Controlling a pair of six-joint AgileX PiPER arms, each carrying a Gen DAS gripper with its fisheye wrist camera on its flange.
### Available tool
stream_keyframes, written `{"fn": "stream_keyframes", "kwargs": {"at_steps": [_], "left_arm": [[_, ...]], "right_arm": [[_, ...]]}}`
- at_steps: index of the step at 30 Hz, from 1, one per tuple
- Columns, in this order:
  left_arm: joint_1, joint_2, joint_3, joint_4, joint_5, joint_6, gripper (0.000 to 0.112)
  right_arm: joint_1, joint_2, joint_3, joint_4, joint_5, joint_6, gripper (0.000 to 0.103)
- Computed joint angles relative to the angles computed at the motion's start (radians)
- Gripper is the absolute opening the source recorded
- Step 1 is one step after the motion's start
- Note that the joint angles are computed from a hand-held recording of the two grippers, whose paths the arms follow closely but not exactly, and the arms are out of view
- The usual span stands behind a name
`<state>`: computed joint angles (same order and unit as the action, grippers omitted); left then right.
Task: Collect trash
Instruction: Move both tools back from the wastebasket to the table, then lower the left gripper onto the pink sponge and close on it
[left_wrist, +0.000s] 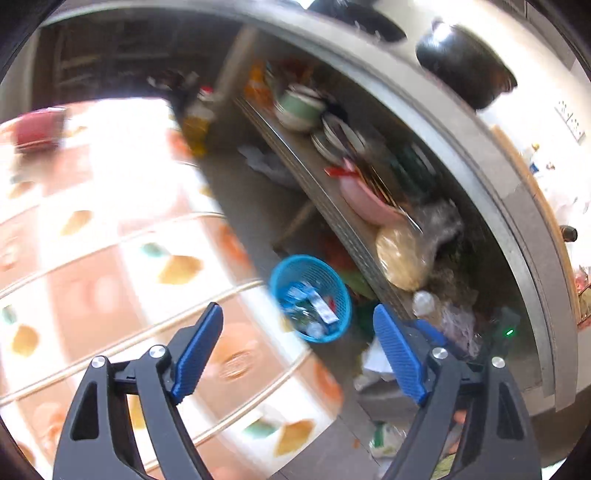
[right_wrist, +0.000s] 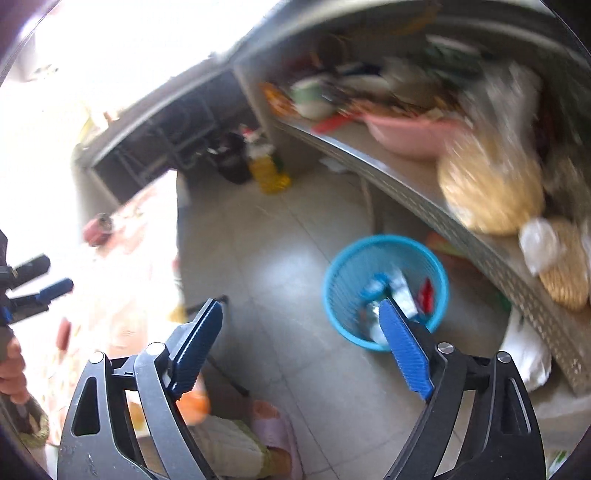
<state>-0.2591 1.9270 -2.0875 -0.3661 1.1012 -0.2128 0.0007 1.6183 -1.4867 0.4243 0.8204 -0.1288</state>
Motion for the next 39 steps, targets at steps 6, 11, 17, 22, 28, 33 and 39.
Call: {"fn": "stream_keyframes", "kwargs": {"at_steps": [6,11,17,22,28,33,39], "left_arm": [[0.125,-0.348,0.483,0.01,-0.172,0.061,0.086],[0.257,-0.566,0.738,-0.013,-0.22,0.105,0.086],[0.419,-0.72,0.918,-0.04,-0.254,0.165,0.087],[0.573,-0.74,0.979,-0.124,-0.239,0.271,0.089],[0.69,-0.671,0.957,-0.177,-0.208,0.281,0.09],[0.721,-0.536,0.877,-0.204,-0.223,0.111,0.093],[0.663,-0.361,0.724,0.008,-0.278,-0.286,0.094]], "right_arm": [[0.098,0.015,-0.093,0.031,0.03,-0.025,0.087],[0.208,0.061,-0.186,0.029,0.078,-0.037,0.087],[0.332,0.145,-0.333,-0.002,0.15,-0.003,0.087],[0.425,0.176,-0.396,-0.025,0.186,0.023,0.087],[0.496,0.196,-0.42,-0.056,0.219,0.052,0.087],[0.515,0.241,-0.475,-0.045,0.257,0.088,0.087],[0.526,0.244,-0.479,-0.039,0.255,0.088,0.087]]}}
